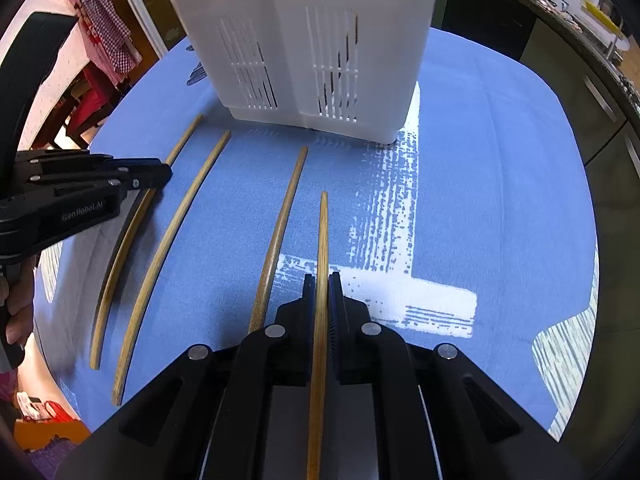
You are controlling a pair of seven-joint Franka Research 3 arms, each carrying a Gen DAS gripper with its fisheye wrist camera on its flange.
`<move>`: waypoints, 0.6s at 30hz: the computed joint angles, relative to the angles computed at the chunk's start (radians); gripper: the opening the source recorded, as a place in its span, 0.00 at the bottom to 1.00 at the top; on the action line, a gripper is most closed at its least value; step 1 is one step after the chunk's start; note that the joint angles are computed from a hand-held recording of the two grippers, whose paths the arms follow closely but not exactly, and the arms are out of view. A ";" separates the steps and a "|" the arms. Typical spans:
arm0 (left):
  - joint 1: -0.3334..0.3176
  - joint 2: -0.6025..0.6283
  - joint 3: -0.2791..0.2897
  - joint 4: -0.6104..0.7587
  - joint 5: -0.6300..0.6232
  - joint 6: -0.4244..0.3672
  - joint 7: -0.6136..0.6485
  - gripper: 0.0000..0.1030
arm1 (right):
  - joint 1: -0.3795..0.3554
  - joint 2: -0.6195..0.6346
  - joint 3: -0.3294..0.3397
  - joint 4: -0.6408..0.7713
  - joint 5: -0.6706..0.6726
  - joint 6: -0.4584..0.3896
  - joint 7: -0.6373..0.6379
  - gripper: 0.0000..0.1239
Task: Organize utensils
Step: 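Lift the chopstick upright with the left tool while the right tool lifts its chopstick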
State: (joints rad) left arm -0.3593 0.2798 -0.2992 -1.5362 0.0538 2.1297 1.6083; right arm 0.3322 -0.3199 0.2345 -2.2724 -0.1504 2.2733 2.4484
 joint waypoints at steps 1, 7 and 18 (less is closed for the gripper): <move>0.003 0.002 -0.001 0.004 -0.008 -0.005 0.006 0.07 | 0.001 0.003 -0.003 0.005 0.005 -0.006 -0.005 0.06; 0.022 -0.032 -0.004 -0.022 -0.047 0.024 0.040 0.07 | 0.002 0.017 -0.012 0.021 0.017 -0.013 -0.029 0.06; 0.058 -0.205 0.007 -0.133 -0.183 0.106 0.167 0.06 | -0.028 -0.119 0.031 -0.003 -0.042 0.031 0.038 0.06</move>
State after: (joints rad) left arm -0.3017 0.0746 -0.2920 -1.6688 -0.1294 2.2355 1.7757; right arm 0.3043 -0.4386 0.2654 -2.2753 -0.1928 2.3045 2.4861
